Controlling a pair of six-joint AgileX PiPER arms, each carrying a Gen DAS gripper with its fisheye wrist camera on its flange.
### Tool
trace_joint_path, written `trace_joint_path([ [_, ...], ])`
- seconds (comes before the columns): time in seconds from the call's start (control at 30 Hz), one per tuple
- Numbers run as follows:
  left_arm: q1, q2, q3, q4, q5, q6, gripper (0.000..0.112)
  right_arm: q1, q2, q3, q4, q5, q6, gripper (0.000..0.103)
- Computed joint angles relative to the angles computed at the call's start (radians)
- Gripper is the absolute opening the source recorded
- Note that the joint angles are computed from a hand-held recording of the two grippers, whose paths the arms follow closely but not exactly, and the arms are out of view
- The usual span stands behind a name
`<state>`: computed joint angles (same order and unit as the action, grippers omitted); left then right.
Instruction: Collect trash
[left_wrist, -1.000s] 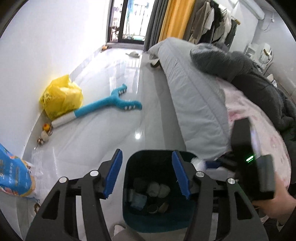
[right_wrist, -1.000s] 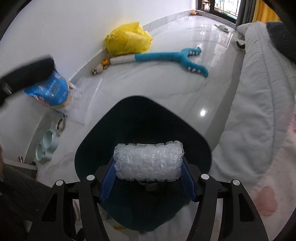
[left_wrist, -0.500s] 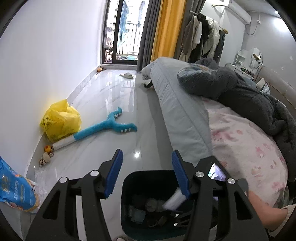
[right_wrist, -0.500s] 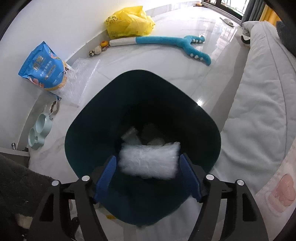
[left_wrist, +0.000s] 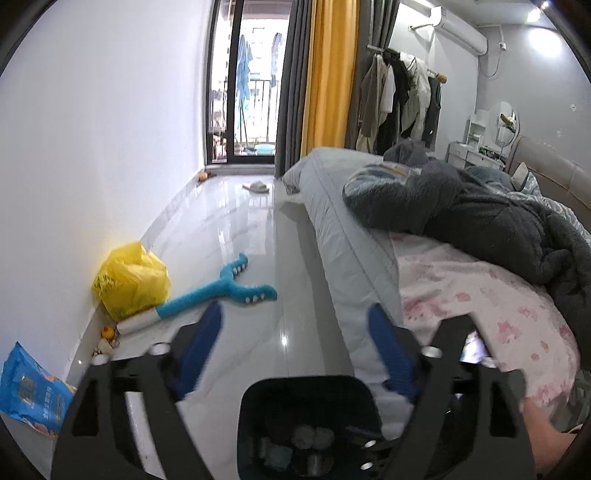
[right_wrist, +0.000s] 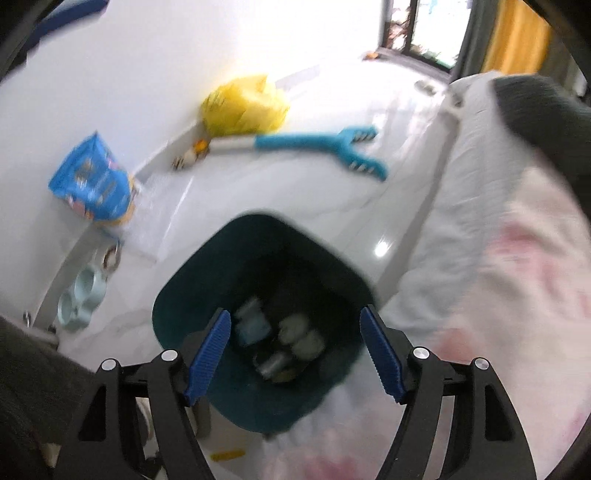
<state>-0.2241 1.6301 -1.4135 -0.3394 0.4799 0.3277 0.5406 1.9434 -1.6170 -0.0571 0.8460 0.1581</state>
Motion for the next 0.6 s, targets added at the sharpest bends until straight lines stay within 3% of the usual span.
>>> trace_joint_path([
  [0.17, -0.084, -0.046, 0.018, 0.241, -0.050, -0.216, 0.098, -0.064, -0.230, 0.175, -0.113, -0.086, 0.134, 0.081],
  [0.33, -0.155, -0.082, 0.024, 0.422, 0.007, -0.443, 0.099, -0.136, -0.495, 0.344, -0.214, -0.109, 0.250, 0.090],
  [0.5, -0.277, -0.179, 0.091, 0.675, 0.043, -0.678, 0.100, -0.236, -0.745, 0.445, -0.231, -0.048, 0.278, 0.095],
  [0.6, -0.333, -0.228, 0.117, 0.724, 0.056, -0.733, 0.100, -0.302, -0.858, 0.470, -0.209, 0.001, 0.253, 0.098],
])
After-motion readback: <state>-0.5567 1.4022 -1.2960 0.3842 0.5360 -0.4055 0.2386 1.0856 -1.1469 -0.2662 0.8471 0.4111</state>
